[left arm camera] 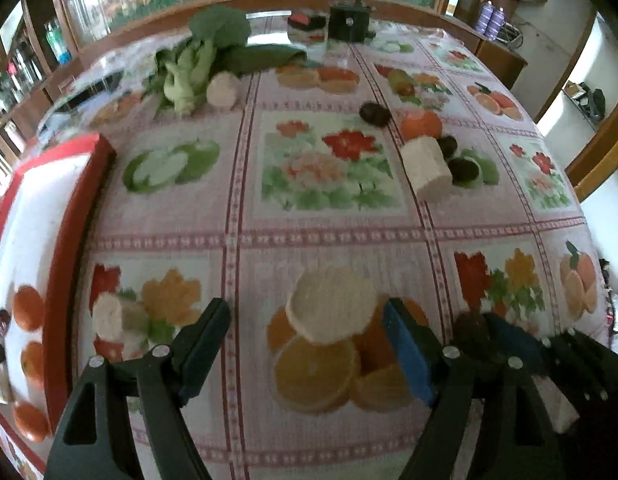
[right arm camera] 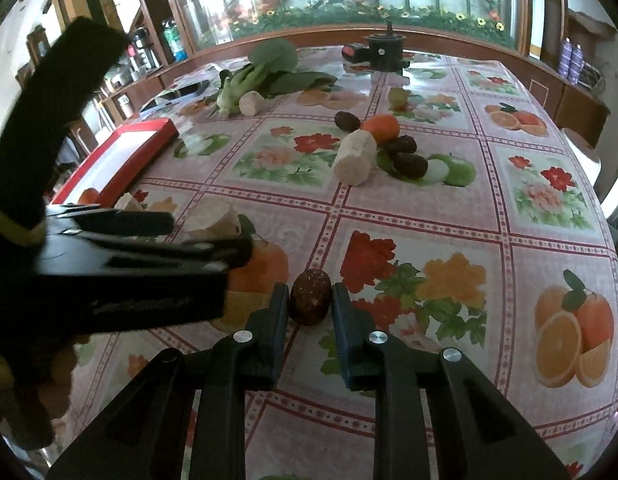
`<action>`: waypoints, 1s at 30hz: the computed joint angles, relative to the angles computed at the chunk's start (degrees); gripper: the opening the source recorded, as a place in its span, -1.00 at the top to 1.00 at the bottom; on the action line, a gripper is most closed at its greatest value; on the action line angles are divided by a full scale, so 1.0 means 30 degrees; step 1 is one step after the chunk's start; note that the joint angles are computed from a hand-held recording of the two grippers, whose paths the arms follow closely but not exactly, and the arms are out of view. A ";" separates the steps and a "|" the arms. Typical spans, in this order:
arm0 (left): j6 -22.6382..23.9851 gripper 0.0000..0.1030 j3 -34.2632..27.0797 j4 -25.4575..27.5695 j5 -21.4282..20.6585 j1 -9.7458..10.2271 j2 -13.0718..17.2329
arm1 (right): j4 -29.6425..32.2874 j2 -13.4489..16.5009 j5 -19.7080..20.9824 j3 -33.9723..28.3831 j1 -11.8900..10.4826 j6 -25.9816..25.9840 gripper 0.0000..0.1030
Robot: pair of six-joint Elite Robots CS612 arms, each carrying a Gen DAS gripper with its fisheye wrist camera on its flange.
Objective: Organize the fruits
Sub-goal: 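Grasp a brown date with the right gripper while the left gripper grasps a beige round cake, then carry the date and beige cake into the tray and open both grippers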
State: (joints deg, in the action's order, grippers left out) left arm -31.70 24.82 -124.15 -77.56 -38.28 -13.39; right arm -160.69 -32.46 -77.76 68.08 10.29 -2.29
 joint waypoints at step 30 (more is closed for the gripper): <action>-0.0165 0.20 0.9320 -0.6760 -0.2174 -0.0068 -0.4504 | -0.0640 -0.1038 -0.0747 0.1556 0.0430 0.0359 0.58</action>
